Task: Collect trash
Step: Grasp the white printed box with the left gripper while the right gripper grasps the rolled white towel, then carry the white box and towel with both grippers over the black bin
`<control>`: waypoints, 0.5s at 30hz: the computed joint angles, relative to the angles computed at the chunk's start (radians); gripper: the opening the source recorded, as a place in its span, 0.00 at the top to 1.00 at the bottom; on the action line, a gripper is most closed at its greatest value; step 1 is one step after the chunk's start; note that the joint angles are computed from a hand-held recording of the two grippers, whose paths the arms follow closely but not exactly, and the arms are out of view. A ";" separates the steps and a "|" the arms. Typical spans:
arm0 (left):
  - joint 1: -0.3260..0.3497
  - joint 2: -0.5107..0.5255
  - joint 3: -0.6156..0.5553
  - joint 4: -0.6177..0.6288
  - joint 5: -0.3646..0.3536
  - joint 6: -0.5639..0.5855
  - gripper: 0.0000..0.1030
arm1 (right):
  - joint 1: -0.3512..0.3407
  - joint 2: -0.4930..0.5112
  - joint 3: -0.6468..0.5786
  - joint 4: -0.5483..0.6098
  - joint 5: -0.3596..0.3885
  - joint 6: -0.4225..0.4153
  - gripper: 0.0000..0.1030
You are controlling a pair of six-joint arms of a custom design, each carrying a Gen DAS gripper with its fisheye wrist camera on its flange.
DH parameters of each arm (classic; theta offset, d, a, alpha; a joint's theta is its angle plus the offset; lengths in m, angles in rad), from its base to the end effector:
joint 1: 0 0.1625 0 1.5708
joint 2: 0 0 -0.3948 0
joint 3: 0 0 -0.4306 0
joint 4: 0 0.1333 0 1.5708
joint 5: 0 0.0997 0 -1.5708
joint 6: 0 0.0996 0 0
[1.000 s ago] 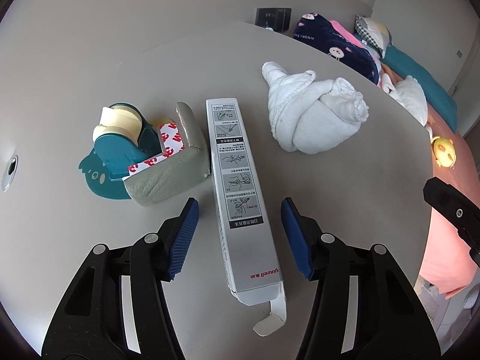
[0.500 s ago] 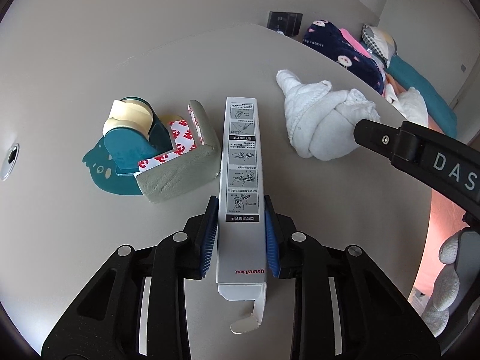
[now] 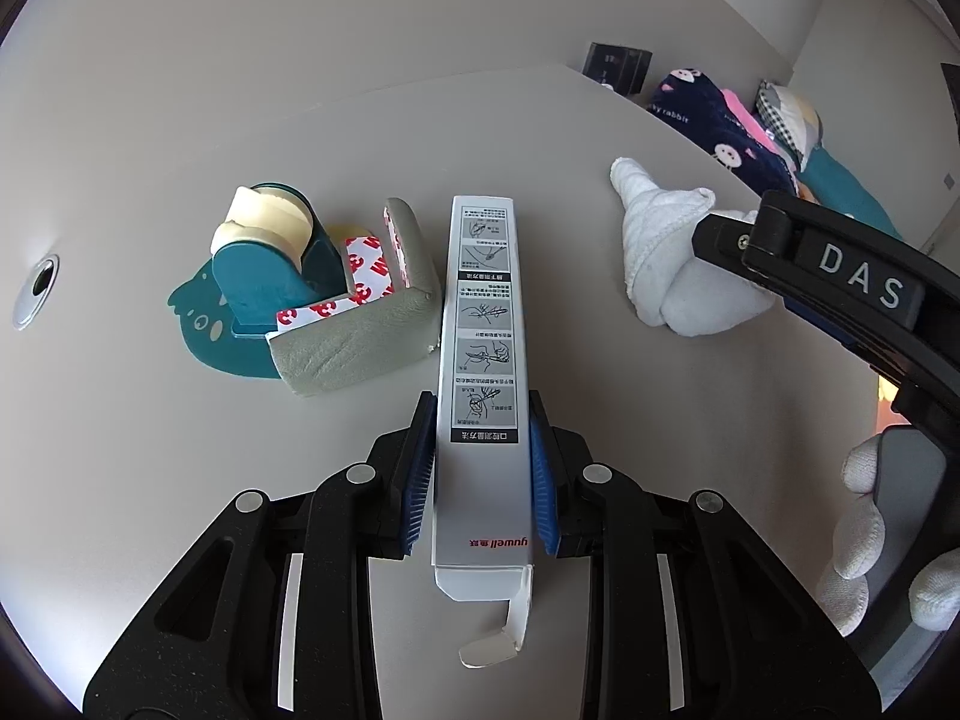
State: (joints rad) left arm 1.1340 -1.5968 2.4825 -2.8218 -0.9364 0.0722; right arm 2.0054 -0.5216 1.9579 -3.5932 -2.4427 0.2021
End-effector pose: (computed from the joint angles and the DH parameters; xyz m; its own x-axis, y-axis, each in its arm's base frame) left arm 0.0118 -0.4293 0.1844 -0.7887 0.2095 -0.5779 0.4532 0.8334 -0.3164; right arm 0.2701 -0.4463 -0.0657 -0.8168 0.2626 0.5138 -0.1907 0.7176 -0.6699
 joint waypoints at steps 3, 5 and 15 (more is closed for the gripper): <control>0.004 -0.002 -0.003 0.004 -0.006 0.001 0.73 | -0.013 -0.007 0.002 0.033 0.029 0.026 0.33; 0.005 -0.003 -0.005 0.008 -0.008 0.002 0.73 | -0.032 -0.031 0.032 0.025 0.107 0.062 0.56; 0.006 -0.009 -0.010 0.031 -0.028 0.007 0.73 | 0.034 -0.056 0.085 -0.039 -0.014 0.038 0.69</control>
